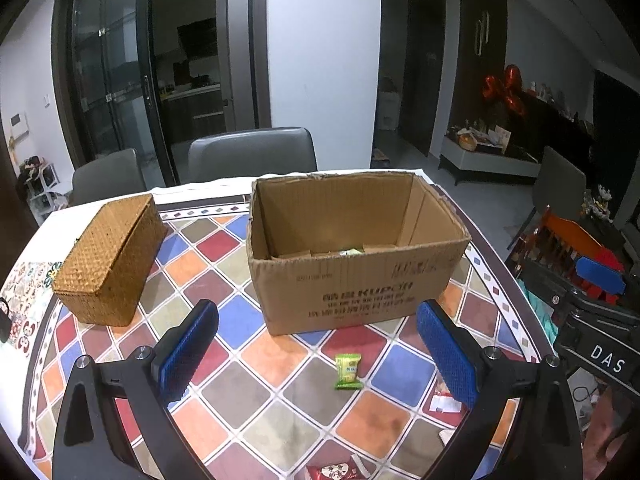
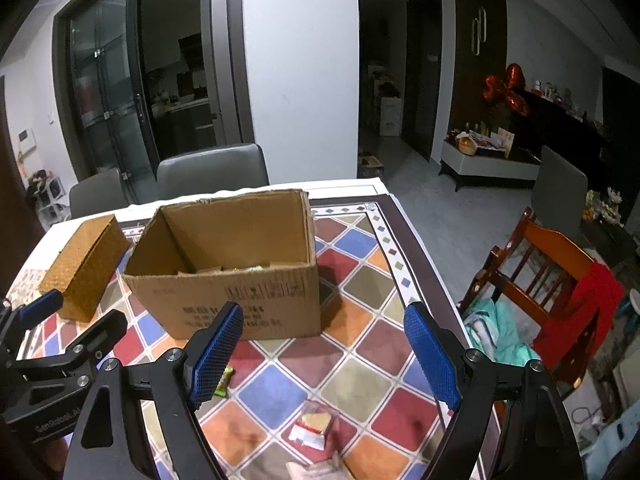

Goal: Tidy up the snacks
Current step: 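Move both open tools back toward the green candy and bread packet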

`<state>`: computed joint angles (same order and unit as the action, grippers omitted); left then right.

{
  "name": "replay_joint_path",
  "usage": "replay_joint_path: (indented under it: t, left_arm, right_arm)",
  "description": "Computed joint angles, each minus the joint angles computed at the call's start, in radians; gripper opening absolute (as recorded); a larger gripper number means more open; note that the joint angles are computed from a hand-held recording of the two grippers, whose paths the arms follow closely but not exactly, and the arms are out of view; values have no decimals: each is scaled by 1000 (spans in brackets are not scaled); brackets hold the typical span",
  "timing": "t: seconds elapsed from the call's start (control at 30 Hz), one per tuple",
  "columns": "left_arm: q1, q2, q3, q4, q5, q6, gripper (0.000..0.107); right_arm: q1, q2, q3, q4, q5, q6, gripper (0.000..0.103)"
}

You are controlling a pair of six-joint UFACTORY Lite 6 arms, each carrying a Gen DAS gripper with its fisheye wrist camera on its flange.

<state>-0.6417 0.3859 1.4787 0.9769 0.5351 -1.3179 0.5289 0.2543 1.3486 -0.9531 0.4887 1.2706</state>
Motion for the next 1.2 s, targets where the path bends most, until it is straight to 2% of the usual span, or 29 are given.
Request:
replay_joint_path:
  t: [0.7,0.93,1.2]
  left_arm:
    - [19,9,-168,167,-121,-187,100]
    - [23,59,-169,187,-149,-204,99]
    - [28,110,-152,203,-169,-212,98]
  right_arm:
    - [66,17,-120,-92,35,213,83]
    - [65,50,-156,-117,28,287,83]
    - [64,104,-151,-90,28,277,83]
